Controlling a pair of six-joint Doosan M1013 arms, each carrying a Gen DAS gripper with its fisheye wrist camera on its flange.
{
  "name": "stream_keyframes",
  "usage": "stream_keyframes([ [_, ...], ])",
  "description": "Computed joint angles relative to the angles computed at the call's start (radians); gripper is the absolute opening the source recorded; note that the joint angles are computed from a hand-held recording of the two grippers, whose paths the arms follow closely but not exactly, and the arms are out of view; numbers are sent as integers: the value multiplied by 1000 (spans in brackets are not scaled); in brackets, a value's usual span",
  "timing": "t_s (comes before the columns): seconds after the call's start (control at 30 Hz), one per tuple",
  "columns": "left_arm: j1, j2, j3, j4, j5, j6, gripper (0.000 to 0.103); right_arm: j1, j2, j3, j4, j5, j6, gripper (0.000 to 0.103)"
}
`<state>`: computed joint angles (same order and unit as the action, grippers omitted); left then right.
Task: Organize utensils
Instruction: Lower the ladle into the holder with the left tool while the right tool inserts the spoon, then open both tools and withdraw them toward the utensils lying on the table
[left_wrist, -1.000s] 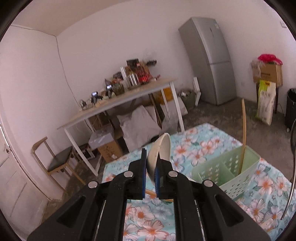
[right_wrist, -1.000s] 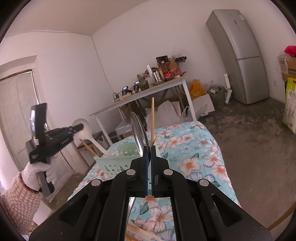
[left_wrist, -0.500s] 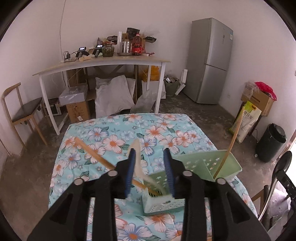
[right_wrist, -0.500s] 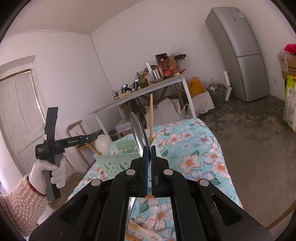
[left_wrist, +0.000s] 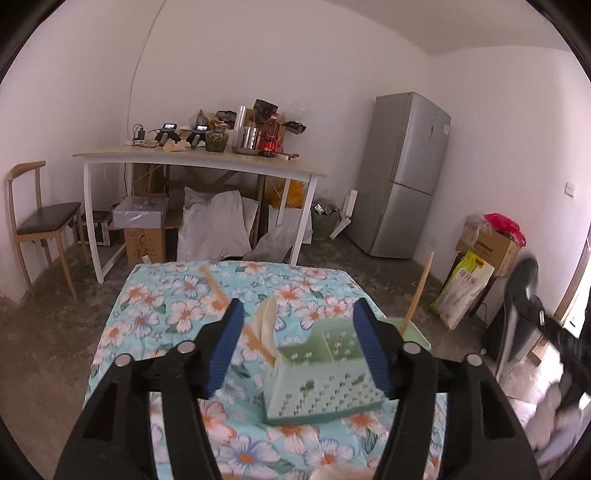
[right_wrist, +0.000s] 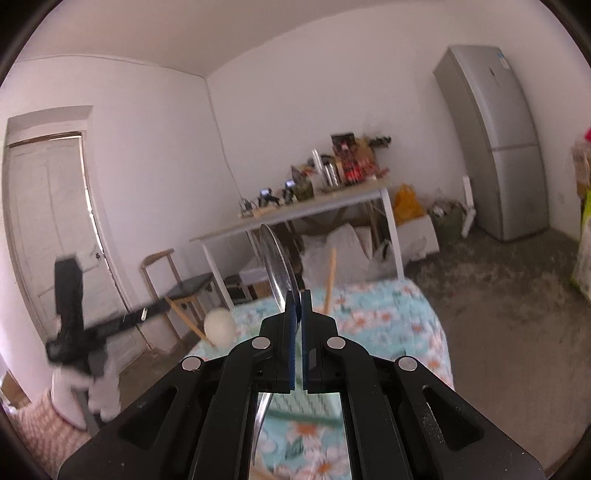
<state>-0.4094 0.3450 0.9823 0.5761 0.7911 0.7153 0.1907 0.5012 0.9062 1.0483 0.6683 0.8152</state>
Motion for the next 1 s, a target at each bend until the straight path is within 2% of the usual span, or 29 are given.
stream_keyframes([
  [0.23,-26,-70,138,49,0,-68,71,20,65,-139,41,-37,-99,1],
  [0.37,-30,-100,208,66,-23,-134,75,38,132,-264,-23,-33,-63,1],
  [0.47,-34,-117,253,79,-41,-180,76,53,167,-314,-83,-45,-46,1],
  [0.6,-32,-125,280,75,-58,-189,78,71,193,-331,-179,-49,-31,1],
  [0.77,-30,-131,303,60,-87,-189,80,89,196,-302,-298,-45,-13,1],
  [1.0,-24,-132,315,27,-110,-166,81,96,186,-270,-389,5,30,4],
])
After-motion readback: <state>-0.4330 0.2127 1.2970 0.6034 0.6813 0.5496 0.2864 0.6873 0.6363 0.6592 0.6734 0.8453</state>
